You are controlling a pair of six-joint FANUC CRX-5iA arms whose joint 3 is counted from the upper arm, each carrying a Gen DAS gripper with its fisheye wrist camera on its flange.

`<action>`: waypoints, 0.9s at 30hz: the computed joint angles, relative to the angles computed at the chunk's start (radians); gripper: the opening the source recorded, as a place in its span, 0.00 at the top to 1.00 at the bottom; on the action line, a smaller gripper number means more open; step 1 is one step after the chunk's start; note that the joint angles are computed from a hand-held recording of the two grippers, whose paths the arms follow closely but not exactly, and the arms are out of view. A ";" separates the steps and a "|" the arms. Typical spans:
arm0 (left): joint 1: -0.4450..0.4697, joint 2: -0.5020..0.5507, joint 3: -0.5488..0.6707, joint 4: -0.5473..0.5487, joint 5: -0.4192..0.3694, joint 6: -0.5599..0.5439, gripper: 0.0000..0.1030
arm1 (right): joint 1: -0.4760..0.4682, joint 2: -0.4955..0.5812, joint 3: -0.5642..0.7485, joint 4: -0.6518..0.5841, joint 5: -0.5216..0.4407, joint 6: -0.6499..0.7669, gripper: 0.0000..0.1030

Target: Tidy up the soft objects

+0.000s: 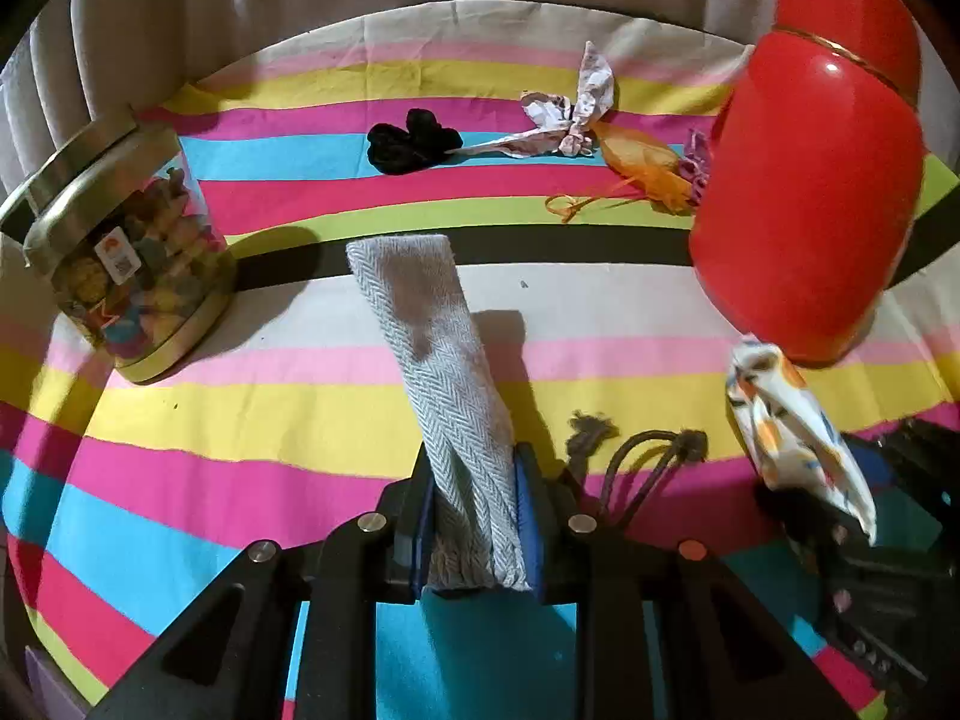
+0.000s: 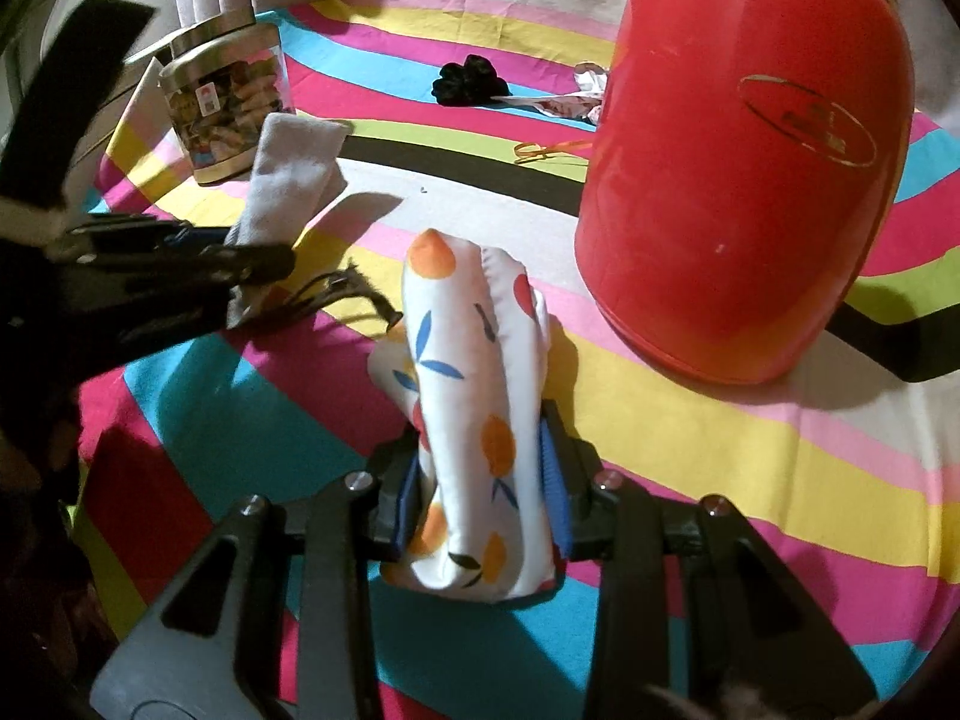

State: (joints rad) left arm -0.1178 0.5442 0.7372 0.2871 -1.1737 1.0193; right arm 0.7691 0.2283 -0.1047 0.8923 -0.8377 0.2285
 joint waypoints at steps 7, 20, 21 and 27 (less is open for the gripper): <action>0.033 -0.068 -0.092 0.017 0.013 -0.055 0.76 | 0.012 0.010 0.011 0.009 -0.034 -0.018 0.63; 0.093 -0.181 -0.251 0.042 0.042 -0.107 0.76 | 0.006 -0.013 -0.012 0.001 -0.009 -0.060 0.64; 0.098 -0.188 -0.260 0.044 0.043 -0.110 0.76 | 0.004 -0.023 -0.020 -0.008 0.010 -0.077 0.64; 0.133 -0.239 -0.320 0.063 0.053 -0.121 0.76 | 0.036 -0.035 -0.013 -0.021 0.076 -0.082 0.64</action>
State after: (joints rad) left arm 0.0149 0.3050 0.4174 0.3504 -1.1204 0.8980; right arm 0.8051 0.1935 -0.1177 0.8717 -0.7613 0.1461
